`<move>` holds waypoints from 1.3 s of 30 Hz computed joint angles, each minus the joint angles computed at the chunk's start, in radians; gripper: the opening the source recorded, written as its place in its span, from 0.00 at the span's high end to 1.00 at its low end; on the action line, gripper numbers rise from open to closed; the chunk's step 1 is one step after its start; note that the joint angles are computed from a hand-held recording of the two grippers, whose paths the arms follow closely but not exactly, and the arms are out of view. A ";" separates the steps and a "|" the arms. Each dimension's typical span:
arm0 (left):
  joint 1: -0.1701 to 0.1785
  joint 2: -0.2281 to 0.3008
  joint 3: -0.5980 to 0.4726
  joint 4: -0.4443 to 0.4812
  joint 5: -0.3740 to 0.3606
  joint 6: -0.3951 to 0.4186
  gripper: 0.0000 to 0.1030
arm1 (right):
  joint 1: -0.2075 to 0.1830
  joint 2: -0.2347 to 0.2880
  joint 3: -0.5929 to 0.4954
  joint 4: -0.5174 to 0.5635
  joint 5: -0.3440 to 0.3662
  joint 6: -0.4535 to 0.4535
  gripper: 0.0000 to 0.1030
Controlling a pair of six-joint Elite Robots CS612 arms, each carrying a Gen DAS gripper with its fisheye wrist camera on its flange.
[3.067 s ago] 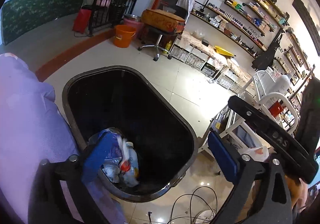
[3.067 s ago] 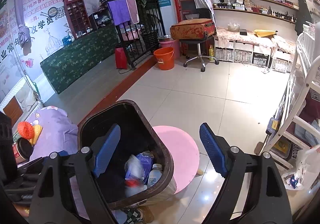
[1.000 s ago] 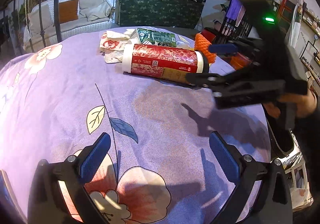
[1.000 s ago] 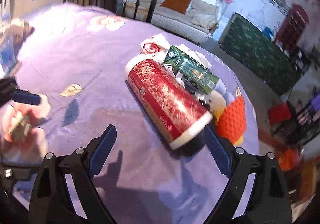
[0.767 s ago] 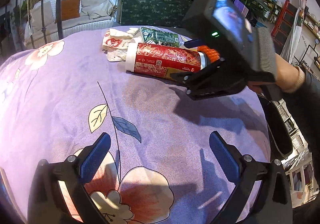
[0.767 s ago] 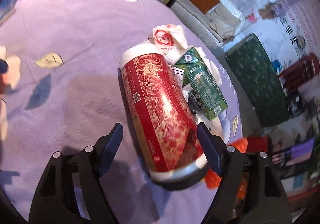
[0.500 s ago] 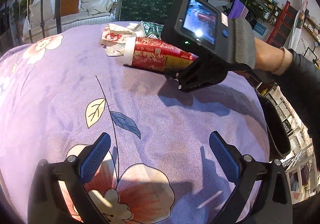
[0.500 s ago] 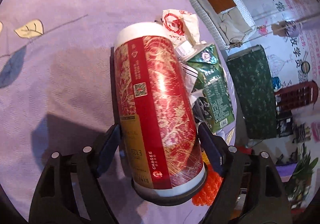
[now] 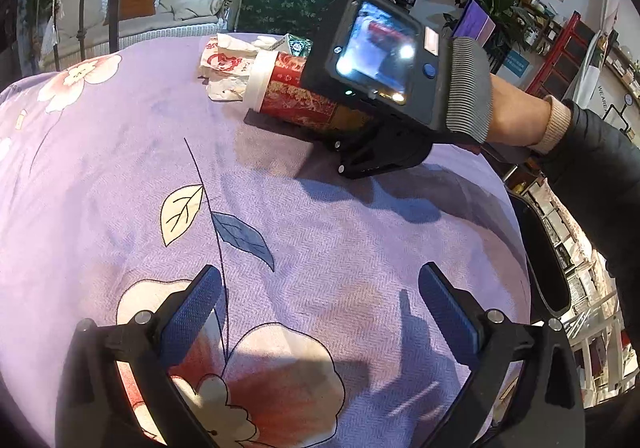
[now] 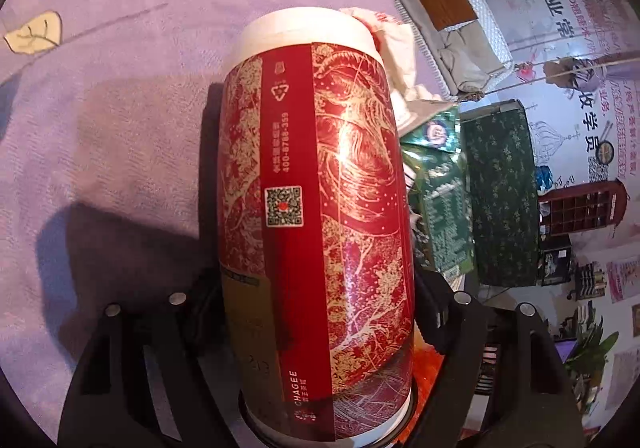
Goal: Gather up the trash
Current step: 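Lift the red can with the right tool while the left tool grasps the orange net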
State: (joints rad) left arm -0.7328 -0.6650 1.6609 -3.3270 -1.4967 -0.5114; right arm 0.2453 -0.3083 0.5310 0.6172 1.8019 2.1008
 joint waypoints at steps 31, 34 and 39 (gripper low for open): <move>0.011 0.059 -0.182 0.107 -0.088 0.085 0.06 | -0.200 -0.469 0.769 -0.469 -0.404 0.869 0.26; 0.014 0.076 -0.224 0.125 -0.107 0.089 0.06 | -0.204 -0.491 0.823 -0.514 -0.393 0.924 0.26; 0.012 0.121 -0.328 0.186 -0.138 0.144 0.06 | -0.215 -0.524 0.898 -0.578 -0.376 0.986 0.26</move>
